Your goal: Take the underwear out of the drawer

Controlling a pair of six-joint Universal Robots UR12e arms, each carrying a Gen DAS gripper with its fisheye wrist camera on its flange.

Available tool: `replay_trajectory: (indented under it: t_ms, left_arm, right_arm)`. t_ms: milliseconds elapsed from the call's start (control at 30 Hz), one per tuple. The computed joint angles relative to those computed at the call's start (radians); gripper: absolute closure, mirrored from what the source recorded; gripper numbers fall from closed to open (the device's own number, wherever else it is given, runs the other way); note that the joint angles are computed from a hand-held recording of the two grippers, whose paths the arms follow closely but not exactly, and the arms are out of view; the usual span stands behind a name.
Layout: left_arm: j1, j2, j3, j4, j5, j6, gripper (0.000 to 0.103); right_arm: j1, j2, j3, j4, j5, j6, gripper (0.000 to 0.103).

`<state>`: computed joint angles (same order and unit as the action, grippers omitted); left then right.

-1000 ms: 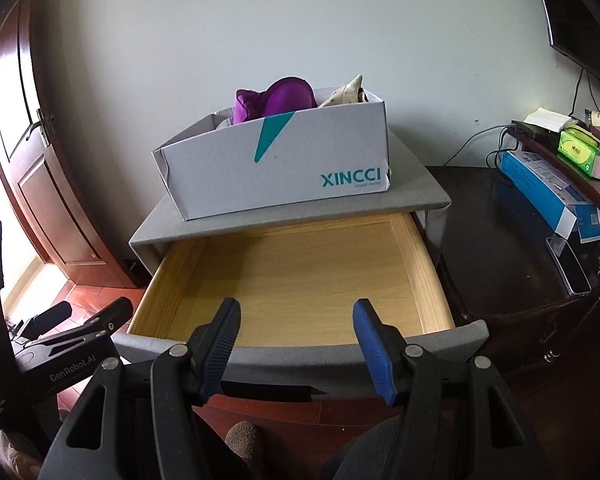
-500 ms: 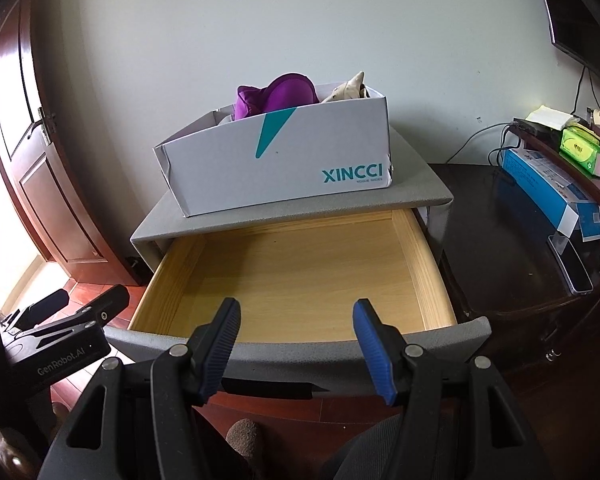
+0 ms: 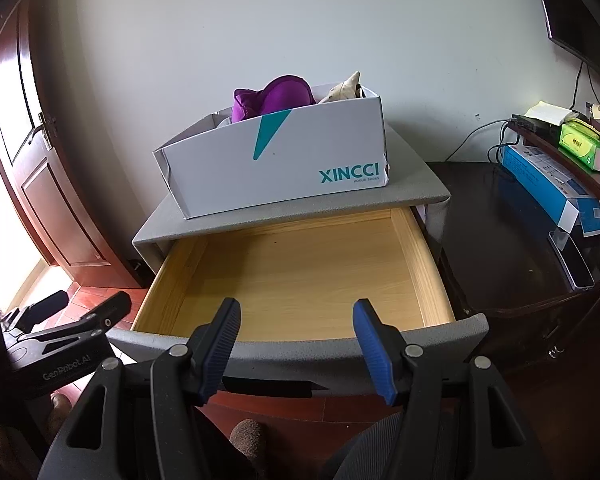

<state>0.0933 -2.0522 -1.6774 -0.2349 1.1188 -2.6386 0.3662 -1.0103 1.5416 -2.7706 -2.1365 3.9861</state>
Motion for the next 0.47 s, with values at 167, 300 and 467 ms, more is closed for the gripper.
replay_trajectory:
  t_ms: [167, 300, 467]
  left_arm:
    - [0.002, 0.003, -0.010, 0.031, -0.027, 0.020, 0.000]
    - [0.001, 0.007, -0.018, 0.036, -0.037, 0.055, 0.000]
    - [0.001, 0.015, -0.010, -0.038, -0.062, 0.101, 0.000]
  right_arm:
    - [-0.002, -0.003, 0.005, -0.001, 0.008, 0.010, 0.043]
    - [0.000, -0.003, 0.003, 0.001, 0.006, 0.009, 0.043]
    - [0.003, -0.005, 0.006, -0.001, -0.005, 0.015, 0.043]
